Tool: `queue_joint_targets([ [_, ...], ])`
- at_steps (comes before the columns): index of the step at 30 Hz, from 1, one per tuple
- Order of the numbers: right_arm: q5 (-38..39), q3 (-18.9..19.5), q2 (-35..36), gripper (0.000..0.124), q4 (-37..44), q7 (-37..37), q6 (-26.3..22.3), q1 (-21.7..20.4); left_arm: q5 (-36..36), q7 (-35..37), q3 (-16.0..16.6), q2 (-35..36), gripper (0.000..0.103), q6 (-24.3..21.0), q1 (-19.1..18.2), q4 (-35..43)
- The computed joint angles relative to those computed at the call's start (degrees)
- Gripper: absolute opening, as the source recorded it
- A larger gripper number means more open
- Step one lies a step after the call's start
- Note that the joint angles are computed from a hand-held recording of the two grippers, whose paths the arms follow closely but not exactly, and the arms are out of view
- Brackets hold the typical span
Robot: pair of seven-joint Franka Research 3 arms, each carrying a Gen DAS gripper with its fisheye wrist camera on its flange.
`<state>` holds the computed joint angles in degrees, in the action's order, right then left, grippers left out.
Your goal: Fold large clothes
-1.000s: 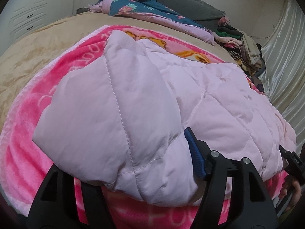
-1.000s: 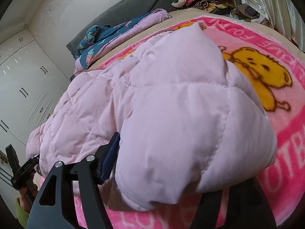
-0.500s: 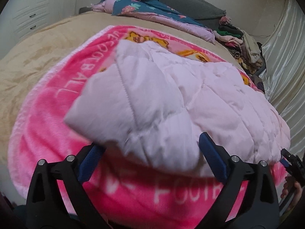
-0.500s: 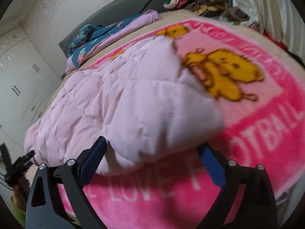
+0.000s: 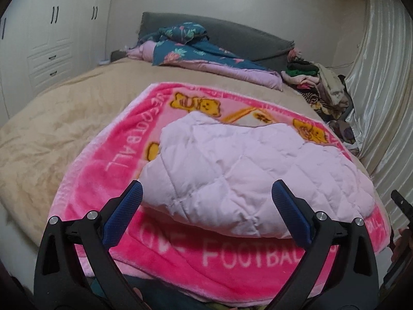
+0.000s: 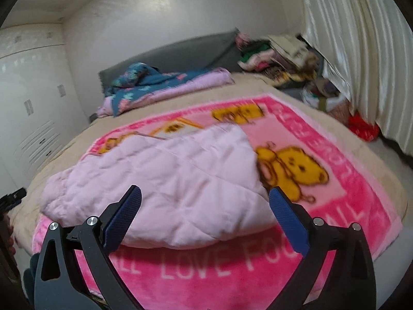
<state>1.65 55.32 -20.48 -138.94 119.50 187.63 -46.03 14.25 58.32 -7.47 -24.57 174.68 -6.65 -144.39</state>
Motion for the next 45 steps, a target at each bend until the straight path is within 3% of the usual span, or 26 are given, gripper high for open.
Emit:
queue_joint_targets([
  [10, 0.91, 0.29, -0.11, 0.099, 1.50, -4.70, 1.30, 5.12, 2.72, -3.82, -4.06, -2.92, 0.094, 1.62, 1.23, -2.10],
  [14, 0.13, 4.98, 0.19, 0.099, 2.62, -4.68, 0.70, 2.56, 3.45, -5.20, -5.00, -2.57, 0.094, 2.78, 0.89, -2.55],
  [17, -0.64, 4.87, 3.22, 0.099, 3.42, -5.05, -0.67, 4.44, 3.83, -5.64, -4.96, -2.00, 0.094, 3.12, 0.03, -2.78],
  [19, -2.30, 5.77, 4.14, 0.099, 3.86, -4.27, -1.72, 4.12, 3.49, -4.98, -3.78, -1.40, 0.094, 3.04, -1.70, -2.77],
  [24, -7.00, 9.52, 6.01, 0.099, 5.17, -1.32, -2.66, 1.15, 4.28, -5.02, -4.56, -0.35, 0.094, 3.15, -1.51, -2.90],
  [45, -11.84, 11.01, 6.31, 0.099, 6.26, 2.97, -2.69, -1.06, 5.13, -5.26, -4.94, 0.10, 0.094, 2.53, -1.12, -2.99],
])
